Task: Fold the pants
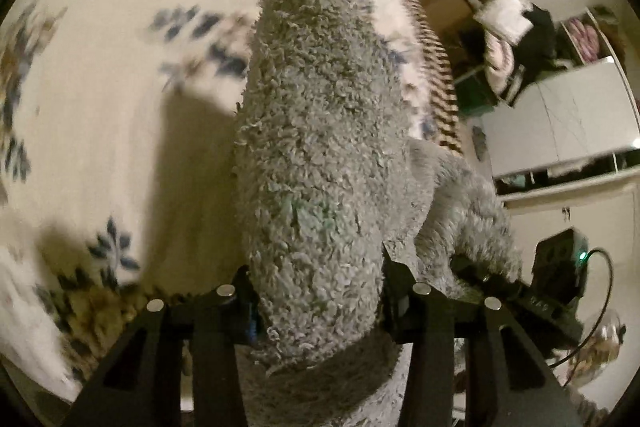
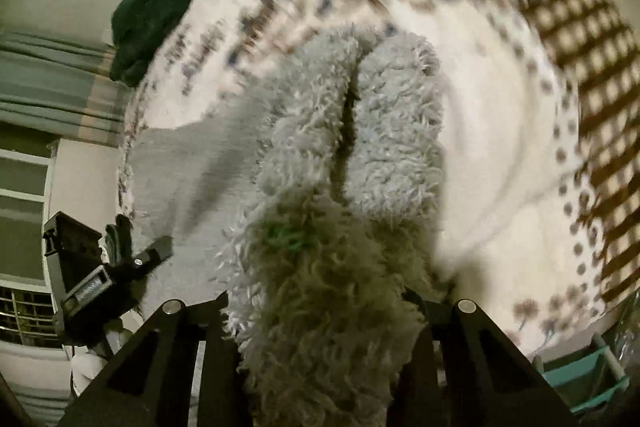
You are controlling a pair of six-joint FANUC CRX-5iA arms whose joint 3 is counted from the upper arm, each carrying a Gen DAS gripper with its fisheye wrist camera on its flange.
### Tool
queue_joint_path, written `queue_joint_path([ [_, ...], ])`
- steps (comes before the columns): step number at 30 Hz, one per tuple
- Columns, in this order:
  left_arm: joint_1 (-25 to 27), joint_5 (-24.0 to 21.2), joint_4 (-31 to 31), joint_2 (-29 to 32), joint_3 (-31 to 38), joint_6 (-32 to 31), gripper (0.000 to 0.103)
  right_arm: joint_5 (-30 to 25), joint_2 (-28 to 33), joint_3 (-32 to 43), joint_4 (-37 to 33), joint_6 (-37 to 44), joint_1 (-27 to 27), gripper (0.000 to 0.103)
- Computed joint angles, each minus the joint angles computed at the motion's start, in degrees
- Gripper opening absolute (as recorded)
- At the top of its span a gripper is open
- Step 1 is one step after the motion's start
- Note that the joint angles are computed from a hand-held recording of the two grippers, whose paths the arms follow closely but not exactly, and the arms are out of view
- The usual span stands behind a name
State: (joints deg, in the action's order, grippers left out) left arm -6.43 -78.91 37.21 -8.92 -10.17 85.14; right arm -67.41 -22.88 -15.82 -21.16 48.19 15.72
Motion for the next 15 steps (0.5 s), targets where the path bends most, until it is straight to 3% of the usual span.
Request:
queue_joint_path([
  [5, -0.54, -3.80, -2.00, 7.08, 9.67, -1.07, 0.041, -5.91, 7.45, 9.81, -4.81, 4.24, -3.82, 0.031],
  [7, -0.25, -4.66, -5.01, 8.86, 10.15, -0.19, 0.042, -9.41, 10.51, 9.34, -6.87, 5.21, -5.92, 0.041],
  [9, 1.71, -5.55, -5.70, 9.27, 7.74, 0.02, 0.043, -9.54, 11.88, 6.65, -9.10, 5.36, -7.69, 0.049],
  [10, 2.00, -5.57, -6.04, 9.59, 7.10, 0.39, 0.048, -9.78, 12.25, 5.22, -10.12, 5.80, -8.36, 0.064],
  [14, 2.78, -4.43, -8.45, 9.64, 4.10, 1.65, 0.062, -8.02, 12.20, -0.03, -10.99, 7.03, -8.32, 0.086],
  [15, 3.04, -4.31, -8.66, 9.58, 3.72, 1.81, 0.070, -6.98, 12.14, -0.96, -11.61, 7.82, -8.43, 0.091],
])
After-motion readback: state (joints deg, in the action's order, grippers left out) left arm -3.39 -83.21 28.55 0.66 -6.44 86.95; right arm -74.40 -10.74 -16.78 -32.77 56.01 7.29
